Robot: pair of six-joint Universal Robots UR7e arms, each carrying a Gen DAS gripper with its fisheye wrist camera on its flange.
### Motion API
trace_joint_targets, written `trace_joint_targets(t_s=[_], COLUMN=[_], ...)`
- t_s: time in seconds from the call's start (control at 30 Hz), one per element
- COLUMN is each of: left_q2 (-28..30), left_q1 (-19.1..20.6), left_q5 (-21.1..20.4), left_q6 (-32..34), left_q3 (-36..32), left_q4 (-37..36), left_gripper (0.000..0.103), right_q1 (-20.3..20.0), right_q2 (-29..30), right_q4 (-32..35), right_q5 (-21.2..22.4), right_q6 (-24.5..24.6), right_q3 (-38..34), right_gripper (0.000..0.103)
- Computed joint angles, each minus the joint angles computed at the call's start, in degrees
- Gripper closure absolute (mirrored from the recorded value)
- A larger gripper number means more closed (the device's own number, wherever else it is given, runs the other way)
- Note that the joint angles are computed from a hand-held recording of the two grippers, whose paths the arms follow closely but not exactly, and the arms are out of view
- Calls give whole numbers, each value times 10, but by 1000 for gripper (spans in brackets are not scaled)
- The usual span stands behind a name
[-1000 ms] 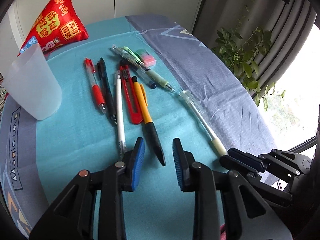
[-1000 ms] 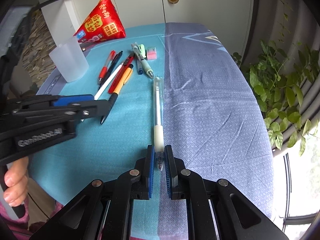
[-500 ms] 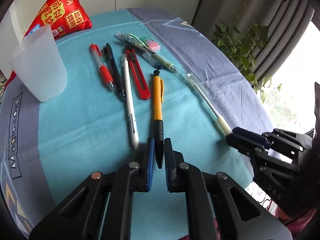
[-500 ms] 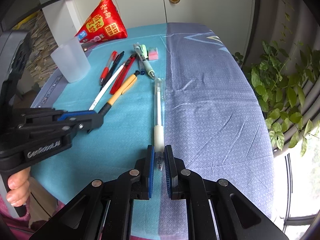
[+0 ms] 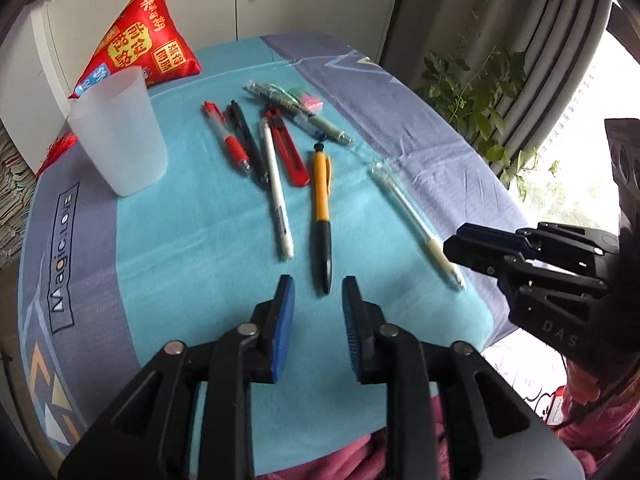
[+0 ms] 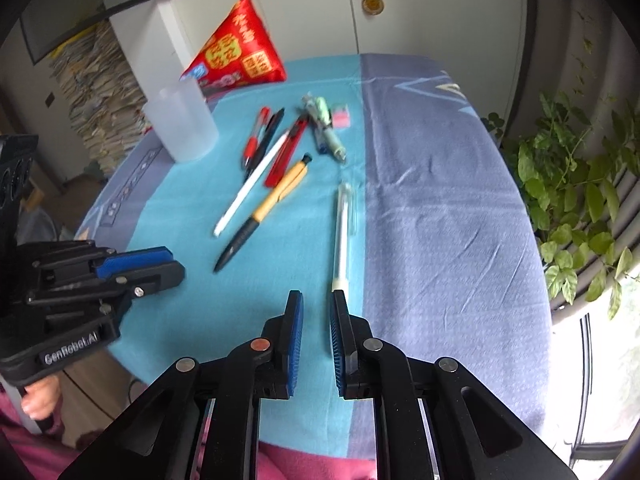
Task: Organize stationery
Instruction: 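Grasp the yellow pen with the left tool while the right tool lifts the clear pen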
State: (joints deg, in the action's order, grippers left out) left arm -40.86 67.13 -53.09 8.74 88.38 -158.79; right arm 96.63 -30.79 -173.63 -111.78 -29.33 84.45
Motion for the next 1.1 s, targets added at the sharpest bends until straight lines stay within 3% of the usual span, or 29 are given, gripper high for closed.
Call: trace_joint_targets(t_s=[0.07, 0.23, 0.4, 0.5, 0.63, 0.8, 1.0, 1.1], left_q2=[27, 84, 112, 123, 126, 106, 78, 63], left_q1=[0, 7, 19, 23, 22, 29, 29, 29], left_q5=[9, 14, 5, 2, 8, -25, -48, -66], left_q6=[12, 21, 9, 9, 32, 32, 22, 13], left_q3=[-37, -137, -194, -220, -224, -203, -161, -144], left_q4=[-8, 51, 110, 136, 129, 141, 147, 164], left_gripper=[58, 58, 60, 68, 80, 89, 93, 94], right_q1=[2, 4, 1, -4, -4, 1, 5, 3], right_q2=[12, 40, 66, 74, 85, 105, 113, 99], right_q4=[8, 48, 78, 108, 134, 139, 118, 126], right_q5=[-4, -13, -26, -17, -15, -32, -47, -40], right_q6=[8, 11, 4, 10, 3, -13, -33, -16], right_q3=[-28, -90, -139, -163, -185, -210, -213, -195], right_gripper=[90, 90, 90, 90, 90, 88, 87, 87])
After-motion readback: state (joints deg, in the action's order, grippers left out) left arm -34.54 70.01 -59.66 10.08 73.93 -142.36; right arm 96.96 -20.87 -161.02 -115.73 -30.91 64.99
